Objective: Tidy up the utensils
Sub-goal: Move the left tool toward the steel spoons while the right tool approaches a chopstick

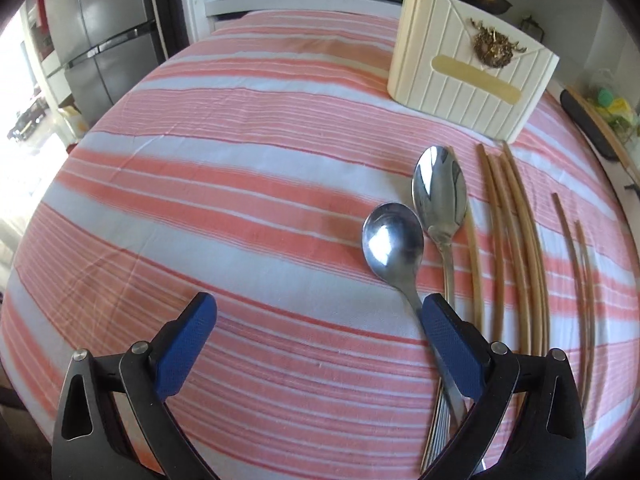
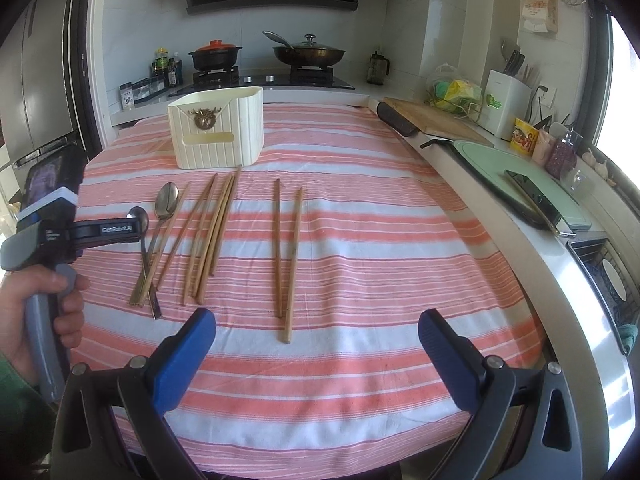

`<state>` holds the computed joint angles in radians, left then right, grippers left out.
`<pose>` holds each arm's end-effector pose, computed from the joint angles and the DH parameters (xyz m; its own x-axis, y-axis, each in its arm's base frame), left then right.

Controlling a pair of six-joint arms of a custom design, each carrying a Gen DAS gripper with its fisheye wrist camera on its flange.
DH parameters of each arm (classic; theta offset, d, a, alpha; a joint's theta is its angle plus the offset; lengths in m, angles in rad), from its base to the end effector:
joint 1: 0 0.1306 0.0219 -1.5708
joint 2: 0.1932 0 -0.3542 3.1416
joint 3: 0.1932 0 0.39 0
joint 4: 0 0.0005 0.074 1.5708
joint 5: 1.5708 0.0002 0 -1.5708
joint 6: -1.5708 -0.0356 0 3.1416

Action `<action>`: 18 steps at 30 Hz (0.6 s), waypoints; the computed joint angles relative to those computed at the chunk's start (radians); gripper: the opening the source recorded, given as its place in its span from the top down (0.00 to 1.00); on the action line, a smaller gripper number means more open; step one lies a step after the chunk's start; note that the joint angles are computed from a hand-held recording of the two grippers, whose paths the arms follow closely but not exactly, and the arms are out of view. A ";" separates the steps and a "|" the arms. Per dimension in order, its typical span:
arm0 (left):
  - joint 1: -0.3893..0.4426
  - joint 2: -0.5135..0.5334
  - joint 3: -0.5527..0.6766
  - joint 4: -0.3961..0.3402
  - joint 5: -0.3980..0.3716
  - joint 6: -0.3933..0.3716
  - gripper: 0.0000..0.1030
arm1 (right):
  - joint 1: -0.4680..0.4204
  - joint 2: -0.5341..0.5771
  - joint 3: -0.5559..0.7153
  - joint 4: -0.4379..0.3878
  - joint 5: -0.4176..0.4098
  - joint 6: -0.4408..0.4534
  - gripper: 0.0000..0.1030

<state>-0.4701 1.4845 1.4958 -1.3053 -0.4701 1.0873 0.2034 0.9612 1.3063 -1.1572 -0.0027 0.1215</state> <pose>0.4336 -0.2028 0.3854 -0.6585 -0.5508 -0.5128 -0.6228 0.7814 -0.0394 0.3144 0.0644 0.5068 -0.6808 -0.2642 -0.6831 -0.2884 0.9540 -0.0814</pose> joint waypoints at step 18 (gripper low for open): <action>-0.003 -0.048 -0.061 0.059 0.021 -0.214 0.00 | 0.002 0.015 -0.001 -0.008 -0.015 0.000 0.00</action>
<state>-0.4728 1.4368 1.4350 -1.2466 -0.4489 0.8733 0.2058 0.9764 1.3057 -1.1654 -0.0175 0.1213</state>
